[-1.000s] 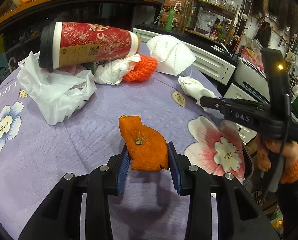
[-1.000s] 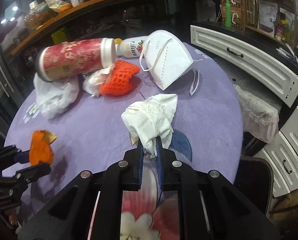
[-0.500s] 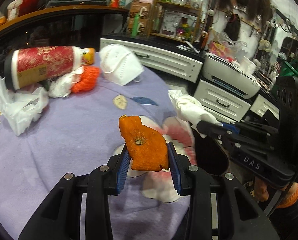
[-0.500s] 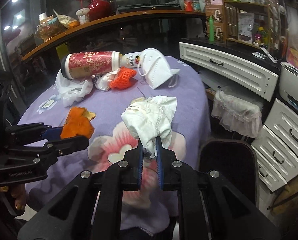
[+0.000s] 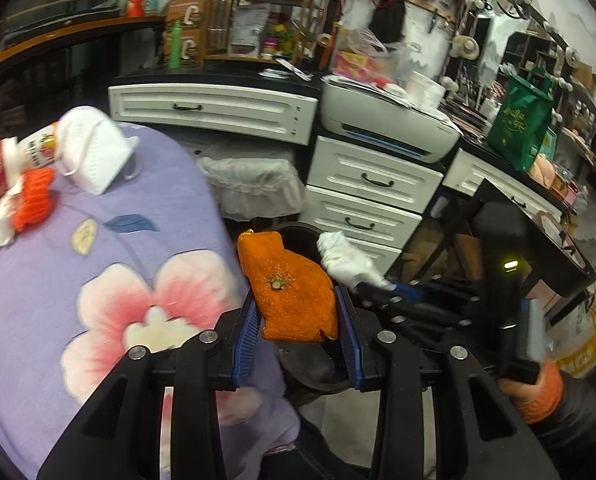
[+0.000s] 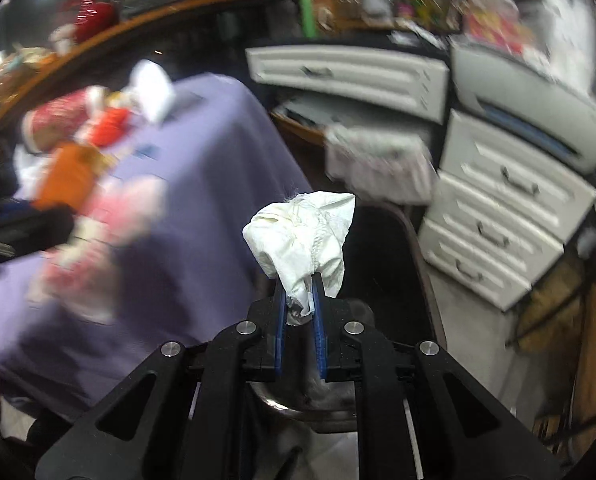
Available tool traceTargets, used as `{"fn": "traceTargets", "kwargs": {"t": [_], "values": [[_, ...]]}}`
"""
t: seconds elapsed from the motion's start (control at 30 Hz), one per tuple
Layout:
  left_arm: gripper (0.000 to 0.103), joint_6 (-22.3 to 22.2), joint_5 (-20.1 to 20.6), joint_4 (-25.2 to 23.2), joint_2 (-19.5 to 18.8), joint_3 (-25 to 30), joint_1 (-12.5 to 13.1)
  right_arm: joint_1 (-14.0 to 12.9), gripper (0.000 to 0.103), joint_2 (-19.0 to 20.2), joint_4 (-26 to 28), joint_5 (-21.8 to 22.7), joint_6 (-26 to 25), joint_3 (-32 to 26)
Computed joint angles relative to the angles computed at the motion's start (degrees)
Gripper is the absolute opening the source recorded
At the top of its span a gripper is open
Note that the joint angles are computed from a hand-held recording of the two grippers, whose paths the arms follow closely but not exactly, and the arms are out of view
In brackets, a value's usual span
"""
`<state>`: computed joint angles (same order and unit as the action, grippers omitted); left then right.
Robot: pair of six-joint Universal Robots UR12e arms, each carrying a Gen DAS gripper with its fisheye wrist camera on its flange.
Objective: Collect trash
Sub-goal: 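Carry peel and tissue to the black bin and open both tools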
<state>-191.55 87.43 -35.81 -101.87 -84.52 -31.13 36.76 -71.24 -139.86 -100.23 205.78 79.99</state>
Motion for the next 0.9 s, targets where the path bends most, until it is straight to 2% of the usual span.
{"fn": "traceTargets", "kwargs": {"t": [0.13, 0.3, 0.37, 0.43, 0.57, 0.73, 0.9], "values": [[0.037, 1.5, -0.6, -1.4, -2.2, 2.2, -0.9, -1.4, 0.012, 0.9, 2.1, 1.4, 2.8, 1.2], [0.037, 1.7, -1.3, -4.0, -4.4, 4.1, -1.3, -2.3, 0.013, 1.4, 2.3, 2.5, 5.2, 3.0], [0.037, 1.7, -1.3, -4.8, -5.0, 4.5, -1.4, -2.6, 0.017, 1.5, 2.6, 3.1, 6.1, 3.5], [0.037, 1.9, -1.1, -5.6, -5.5, 4.9, -1.6, -2.6, 0.026, 1.5, 3.2, 2.3, 6.5, 3.7], [0.037, 2.1, -0.7, -7.4, -6.8, 6.2, -1.9, -2.8, 0.037, 0.5, 2.8, 1.0, 7.6, 4.9], [0.037, 3.3, -0.2, -9.0, -8.2, 7.4, -2.3, -2.5, 0.048, -1.4, 1.6, -4.9, 8.5, 6.4], [0.037, 3.7, -0.6, -13.0, -10.6, 9.8, -2.6, -2.5, 0.055, -4.1, 1.0, -11.4, 11.6, 8.8]]}}
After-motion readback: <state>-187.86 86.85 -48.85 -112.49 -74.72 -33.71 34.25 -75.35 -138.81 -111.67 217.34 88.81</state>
